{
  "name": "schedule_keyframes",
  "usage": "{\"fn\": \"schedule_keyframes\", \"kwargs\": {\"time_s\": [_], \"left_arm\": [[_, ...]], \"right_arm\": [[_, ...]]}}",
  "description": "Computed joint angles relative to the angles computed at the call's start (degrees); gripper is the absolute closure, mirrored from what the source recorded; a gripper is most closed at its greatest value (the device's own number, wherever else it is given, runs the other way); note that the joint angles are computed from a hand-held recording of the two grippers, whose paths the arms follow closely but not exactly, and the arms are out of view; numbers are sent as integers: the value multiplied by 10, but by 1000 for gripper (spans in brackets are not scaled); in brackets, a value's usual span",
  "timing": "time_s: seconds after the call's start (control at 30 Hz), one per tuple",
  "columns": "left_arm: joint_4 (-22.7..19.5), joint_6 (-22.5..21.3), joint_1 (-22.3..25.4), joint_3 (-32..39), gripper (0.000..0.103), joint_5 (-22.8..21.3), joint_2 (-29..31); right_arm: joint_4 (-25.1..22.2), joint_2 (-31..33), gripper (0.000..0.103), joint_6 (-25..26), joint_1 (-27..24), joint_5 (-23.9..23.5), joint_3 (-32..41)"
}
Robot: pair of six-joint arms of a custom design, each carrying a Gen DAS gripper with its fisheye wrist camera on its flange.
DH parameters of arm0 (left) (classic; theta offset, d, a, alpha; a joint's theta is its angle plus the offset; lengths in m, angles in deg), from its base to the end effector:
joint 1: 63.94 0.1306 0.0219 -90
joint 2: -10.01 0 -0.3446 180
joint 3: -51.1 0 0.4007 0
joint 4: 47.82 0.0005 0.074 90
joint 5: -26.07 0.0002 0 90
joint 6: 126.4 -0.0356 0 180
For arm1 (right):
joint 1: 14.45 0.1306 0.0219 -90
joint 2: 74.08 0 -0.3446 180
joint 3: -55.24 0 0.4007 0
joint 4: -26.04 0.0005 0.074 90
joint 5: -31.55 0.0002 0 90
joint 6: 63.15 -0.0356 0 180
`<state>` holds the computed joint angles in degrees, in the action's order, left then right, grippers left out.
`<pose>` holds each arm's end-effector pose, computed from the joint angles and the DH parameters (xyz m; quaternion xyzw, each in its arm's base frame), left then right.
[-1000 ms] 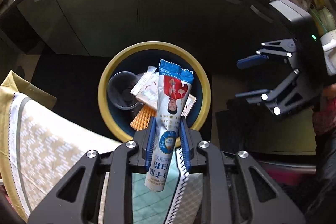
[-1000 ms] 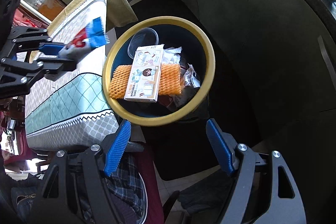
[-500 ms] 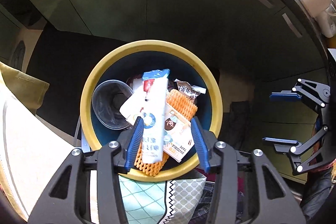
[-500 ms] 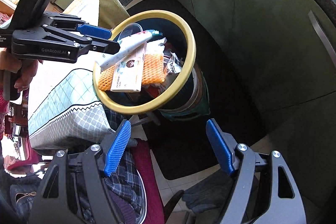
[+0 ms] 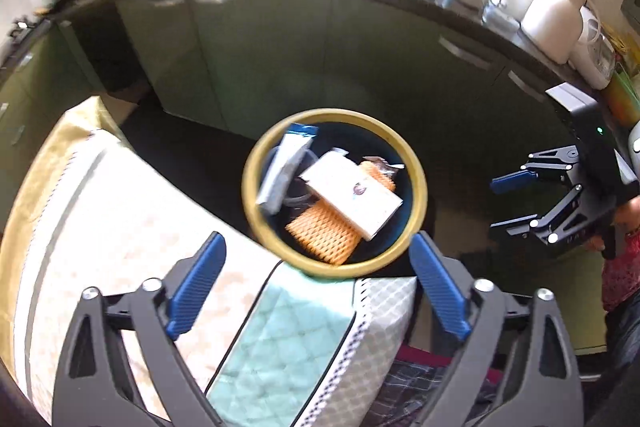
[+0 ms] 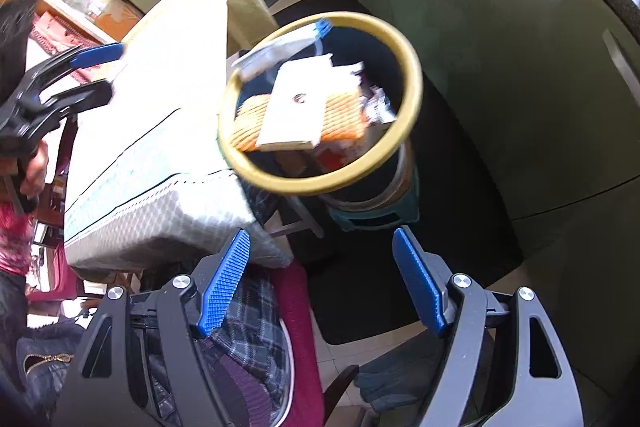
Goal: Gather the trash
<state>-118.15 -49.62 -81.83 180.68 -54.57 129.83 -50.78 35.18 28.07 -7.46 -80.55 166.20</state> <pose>0.6087 -0.2031 0.4024 0.2785 0.9231 -0.0892 0.2497 0.5576 0.0814 0.3644 -0.0944 0.9689 0.1962 0.1174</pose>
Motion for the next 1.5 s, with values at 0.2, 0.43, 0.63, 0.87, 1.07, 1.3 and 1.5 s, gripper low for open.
{"fn": "schedule_keyframes", "kwargs": {"time_s": [0.2, 0.43, 0.63, 0.87, 1.07, 1.3, 1.5], "left_arm": [[209, 27, 37, -319, 7, -43, -239], [332, 85, 75, -530, 7, -124, -431], [334, 135, 102, -633, 7, -182, -563], [297, 233, 107, -692, 7, -296, -664], [259, 287, 118, -697, 7, -375, -713], [258, 271, 114, -697, 7, -403, -753], [260, 263, 104, -696, 7, -410, -762]], "right_arm": [[40, -47, 28, -8, 29, -13, -60], [144, -128, 21, -39, 80, 25, -141], [216, -192, 13, -44, 126, 56, -200], [351, -274, 5, -56, 175, 98, -273], [462, -320, 5, -67, 207, 163, -311], [514, -344, 5, -44, 227, 236, -332], [517, -345, 5, -39, 229, 254, -331]]}}
